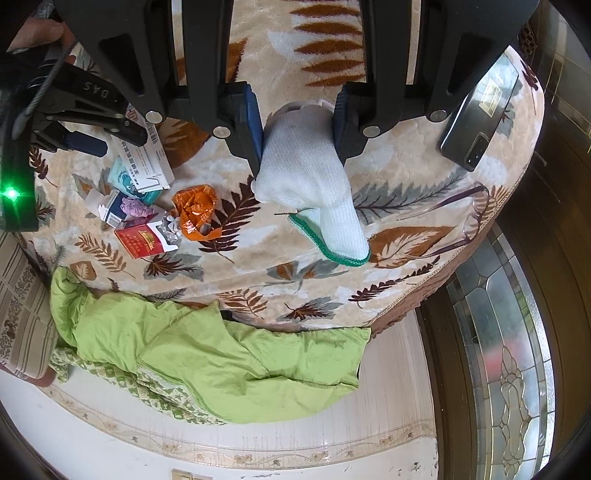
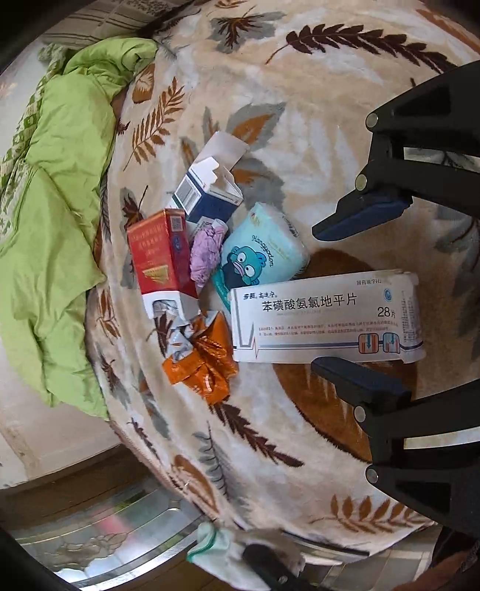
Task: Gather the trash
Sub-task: 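Lift the white cloth with the left tool while the right tool lifts the white box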
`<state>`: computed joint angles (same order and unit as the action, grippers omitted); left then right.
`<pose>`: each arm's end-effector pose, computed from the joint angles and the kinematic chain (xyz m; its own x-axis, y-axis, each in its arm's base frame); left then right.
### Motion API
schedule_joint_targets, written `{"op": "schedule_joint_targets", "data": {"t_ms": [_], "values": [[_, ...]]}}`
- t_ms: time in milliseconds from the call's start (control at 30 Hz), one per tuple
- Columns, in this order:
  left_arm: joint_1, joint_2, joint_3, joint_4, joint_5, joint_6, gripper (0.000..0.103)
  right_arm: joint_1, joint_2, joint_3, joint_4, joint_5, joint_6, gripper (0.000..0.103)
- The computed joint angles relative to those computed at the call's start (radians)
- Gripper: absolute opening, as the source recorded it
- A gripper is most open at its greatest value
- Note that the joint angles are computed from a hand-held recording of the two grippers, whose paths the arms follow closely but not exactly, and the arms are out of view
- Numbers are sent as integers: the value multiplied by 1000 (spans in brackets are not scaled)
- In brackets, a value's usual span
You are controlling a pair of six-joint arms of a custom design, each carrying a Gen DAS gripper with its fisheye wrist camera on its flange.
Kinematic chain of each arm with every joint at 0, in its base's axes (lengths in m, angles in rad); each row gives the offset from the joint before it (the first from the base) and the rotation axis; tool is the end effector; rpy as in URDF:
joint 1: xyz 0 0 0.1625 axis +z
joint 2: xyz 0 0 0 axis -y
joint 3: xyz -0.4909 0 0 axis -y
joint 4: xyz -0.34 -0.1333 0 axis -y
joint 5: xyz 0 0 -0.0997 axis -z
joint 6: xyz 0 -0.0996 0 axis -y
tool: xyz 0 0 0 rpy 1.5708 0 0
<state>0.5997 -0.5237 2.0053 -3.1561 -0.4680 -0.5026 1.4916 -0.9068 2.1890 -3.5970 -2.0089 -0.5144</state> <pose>-0.3362 -0.4990 0.0350 -0.6855 0.0102 -0.7280 0.5602 0.6462 -0.5183 0.0485 -0.5393 0.2243 -0.7947 -0.0492 0.6049 -0.3823 0.8147 -0.4360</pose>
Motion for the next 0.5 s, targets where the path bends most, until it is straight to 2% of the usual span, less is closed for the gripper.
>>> {"op": "schedule_joint_targets", "data": {"t_ms": [100,233,500], "values": [[9,-15,3,23,-29,-15,31,1,8,-7,12,-5,2,69],[10,-17,4,28,-28,-16,31,11,22,-3,-24,-20,-33,63],[15,-22,2,34,-42,-17,31,31,43,1,-64,-60,-80,63]]}}
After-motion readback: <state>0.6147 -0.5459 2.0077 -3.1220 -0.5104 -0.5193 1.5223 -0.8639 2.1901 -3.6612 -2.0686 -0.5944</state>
